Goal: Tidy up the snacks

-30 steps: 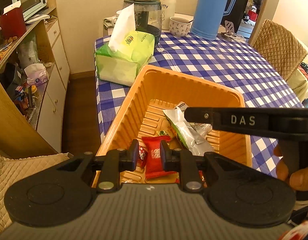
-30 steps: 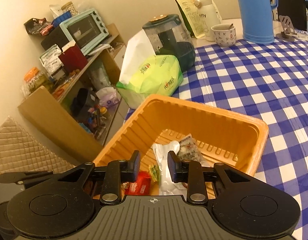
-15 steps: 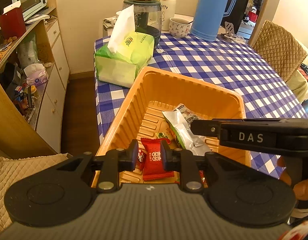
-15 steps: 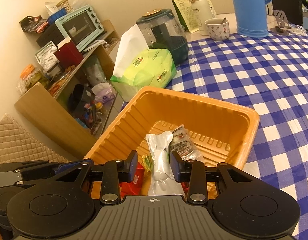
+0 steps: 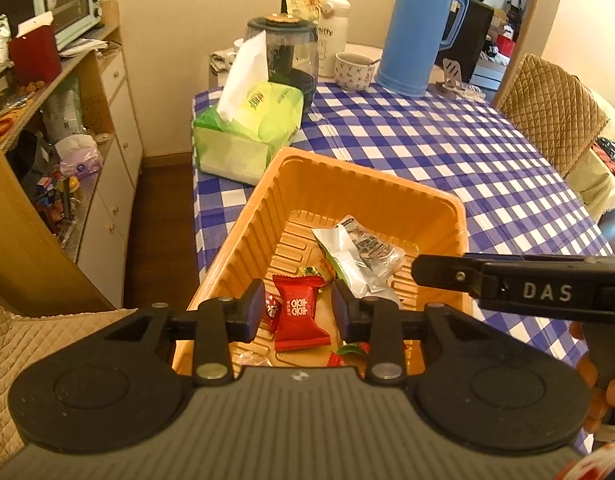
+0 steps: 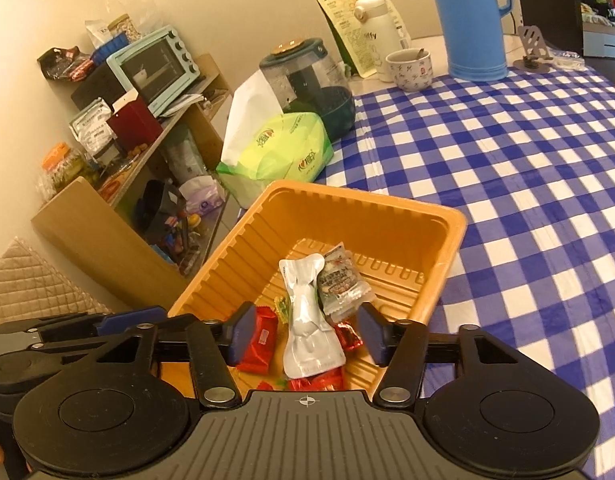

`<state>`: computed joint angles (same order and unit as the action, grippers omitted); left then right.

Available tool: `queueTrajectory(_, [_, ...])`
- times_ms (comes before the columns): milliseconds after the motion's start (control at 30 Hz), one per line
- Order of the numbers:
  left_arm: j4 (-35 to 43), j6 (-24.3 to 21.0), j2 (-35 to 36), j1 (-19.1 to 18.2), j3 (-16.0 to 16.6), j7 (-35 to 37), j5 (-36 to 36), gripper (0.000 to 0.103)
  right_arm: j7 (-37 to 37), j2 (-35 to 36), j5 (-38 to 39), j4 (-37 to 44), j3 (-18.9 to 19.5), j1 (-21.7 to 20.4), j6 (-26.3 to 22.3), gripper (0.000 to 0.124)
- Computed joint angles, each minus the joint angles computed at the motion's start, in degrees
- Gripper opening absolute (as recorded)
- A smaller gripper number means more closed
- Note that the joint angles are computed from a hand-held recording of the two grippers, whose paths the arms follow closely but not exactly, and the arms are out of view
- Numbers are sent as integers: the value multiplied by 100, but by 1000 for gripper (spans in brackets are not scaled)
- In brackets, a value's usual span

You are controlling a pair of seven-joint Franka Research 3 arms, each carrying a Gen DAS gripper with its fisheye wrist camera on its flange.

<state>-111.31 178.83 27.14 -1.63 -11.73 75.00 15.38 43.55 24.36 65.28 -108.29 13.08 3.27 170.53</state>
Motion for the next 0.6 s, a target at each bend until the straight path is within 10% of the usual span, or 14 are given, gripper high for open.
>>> queueTrajectory(600, [-1694, -223, -1699, -2328, 1880, -3451, 2227, 38, -1242, -2137, 683, -2227, -966, 222, -971, 81])
